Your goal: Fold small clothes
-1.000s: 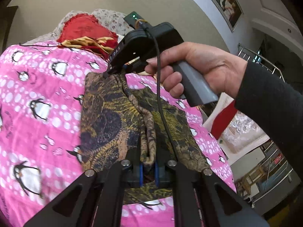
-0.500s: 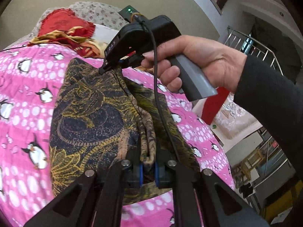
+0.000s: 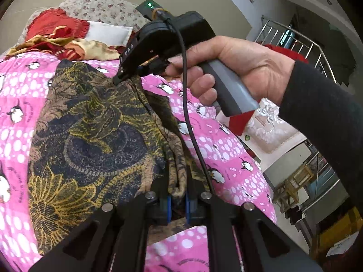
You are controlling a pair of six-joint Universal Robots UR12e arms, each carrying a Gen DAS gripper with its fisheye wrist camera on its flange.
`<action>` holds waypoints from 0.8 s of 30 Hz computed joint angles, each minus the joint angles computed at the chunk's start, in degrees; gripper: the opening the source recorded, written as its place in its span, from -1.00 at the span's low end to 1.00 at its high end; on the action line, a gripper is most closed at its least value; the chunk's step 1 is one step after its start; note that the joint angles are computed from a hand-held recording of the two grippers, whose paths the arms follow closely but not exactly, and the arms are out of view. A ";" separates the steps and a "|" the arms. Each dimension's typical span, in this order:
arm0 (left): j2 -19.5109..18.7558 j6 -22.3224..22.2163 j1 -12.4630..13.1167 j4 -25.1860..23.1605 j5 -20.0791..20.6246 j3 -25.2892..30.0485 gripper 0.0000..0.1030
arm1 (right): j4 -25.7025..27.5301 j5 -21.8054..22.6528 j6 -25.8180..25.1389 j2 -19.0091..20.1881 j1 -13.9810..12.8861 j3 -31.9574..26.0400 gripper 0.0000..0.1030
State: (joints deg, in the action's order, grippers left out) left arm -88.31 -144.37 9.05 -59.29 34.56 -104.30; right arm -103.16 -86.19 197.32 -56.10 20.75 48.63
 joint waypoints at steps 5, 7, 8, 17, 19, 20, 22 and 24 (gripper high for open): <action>0.43 -0.29 -1.75 0.35 0.41 -0.31 -0.85 | -1.94 -0.33 -0.54 -2.65 -0.89 4.15 -0.89; 0.50 -0.41 -2.35 0.45 0.64 -0.39 -0.85 | -3.03 -0.35 -0.68 -3.86 -1.32 6.09 -0.89; 0.52 -0.51 -2.79 0.48 0.77 -0.45 -0.85 | -3.42 -0.43 -0.82 -4.38 -1.50 6.93 -0.89; 0.49 -1.61 -5.04 1.57 3.37 -1.41 -0.85 | -7.93 0.80 -0.21 -8.46 -3.28 14.48 -0.89; 0.23 -2.14 -5.45 1.89 4.35 -1.51 -0.85 | -9.29 1.11 -0.06 -9.06 -3.54 15.97 -0.89; 0.13 -2.27 -5.60 2.08 4.80 -1.60 -0.84 | -10.13 1.38 0.11 -9.28 -3.65 16.68 -0.89; 0.02 -2.39 -6.10 2.25 5.98 -1.64 -0.84 | -11.71 1.57 0.37 -9.65 -3.80 17.97 -0.88; -0.08 -2.47 -6.26 1.68 6.13 -1.58 -0.81 | -13.22 0.55 0.76 -10.02 -3.74 19.08 -0.77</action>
